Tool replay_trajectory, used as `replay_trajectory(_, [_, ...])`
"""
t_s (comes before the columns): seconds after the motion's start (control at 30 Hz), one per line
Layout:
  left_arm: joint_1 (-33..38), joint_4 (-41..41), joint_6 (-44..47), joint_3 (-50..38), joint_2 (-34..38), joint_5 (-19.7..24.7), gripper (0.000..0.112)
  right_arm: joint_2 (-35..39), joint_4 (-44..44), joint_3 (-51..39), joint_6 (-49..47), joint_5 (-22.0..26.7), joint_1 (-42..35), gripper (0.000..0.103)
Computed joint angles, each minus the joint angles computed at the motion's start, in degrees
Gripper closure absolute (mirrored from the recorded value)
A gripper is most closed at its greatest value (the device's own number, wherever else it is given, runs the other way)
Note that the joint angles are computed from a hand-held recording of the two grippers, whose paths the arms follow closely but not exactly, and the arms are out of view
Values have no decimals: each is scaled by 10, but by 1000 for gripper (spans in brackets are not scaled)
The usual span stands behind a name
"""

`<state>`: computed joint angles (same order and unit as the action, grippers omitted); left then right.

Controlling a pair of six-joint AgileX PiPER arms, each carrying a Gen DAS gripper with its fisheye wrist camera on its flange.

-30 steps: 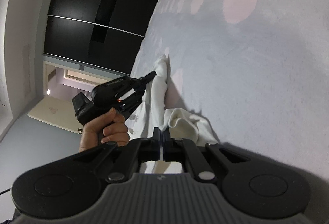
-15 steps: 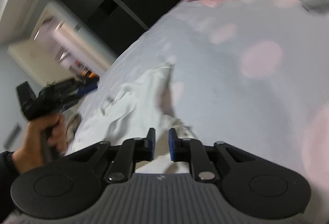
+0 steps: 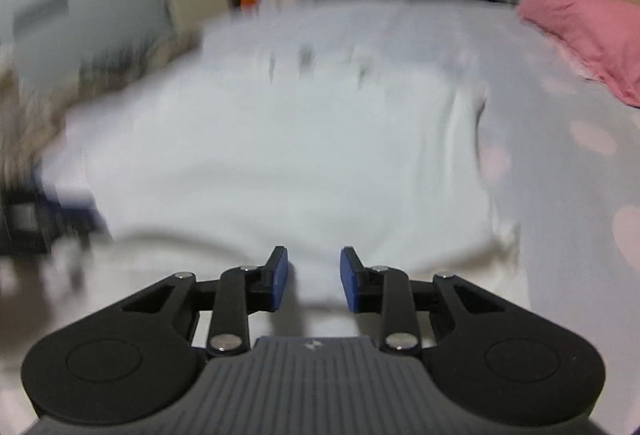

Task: Fold clothes
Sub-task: 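Open both grippers and pull them back from the folded shirt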

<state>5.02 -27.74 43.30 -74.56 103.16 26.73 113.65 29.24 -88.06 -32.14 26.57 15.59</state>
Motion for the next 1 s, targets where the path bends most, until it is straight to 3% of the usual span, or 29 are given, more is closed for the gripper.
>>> replay_trajectory(0.1, [12,90,-80,-43,-10,93,72,-41,-118,-9,81,103,3,71])
replay_trajectory(0.13, [18,100,-88,-40,-25,106,72,-60,-136,-2,94,130,1,71])
replay_trajectory(0.27, [72,54,-58,32,-126,109,70,-155,-164,32,78,180,-4,71])
replay_trajectory(0.47, [177,-9,-38,33,-210,206,69,-230,-169,-73,48,333,-11,62])
replay_trajectory(0.6, [228,-31,-37,-6,-240,263,58,-240,-235,-172,69,412,35,60])
replay_trajectory(0.7, [241,-35,-79,-41,-239,285,58,-254,-290,-204,130,427,95,59])
replay_trajectory(0.83, [238,-63,-98,-13,-250,269,58,-271,-378,-202,248,423,199,57])
replay_trajectory(1.0, [250,-101,-39,49,-278,261,59,-249,-459,-109,398,321,309,57])
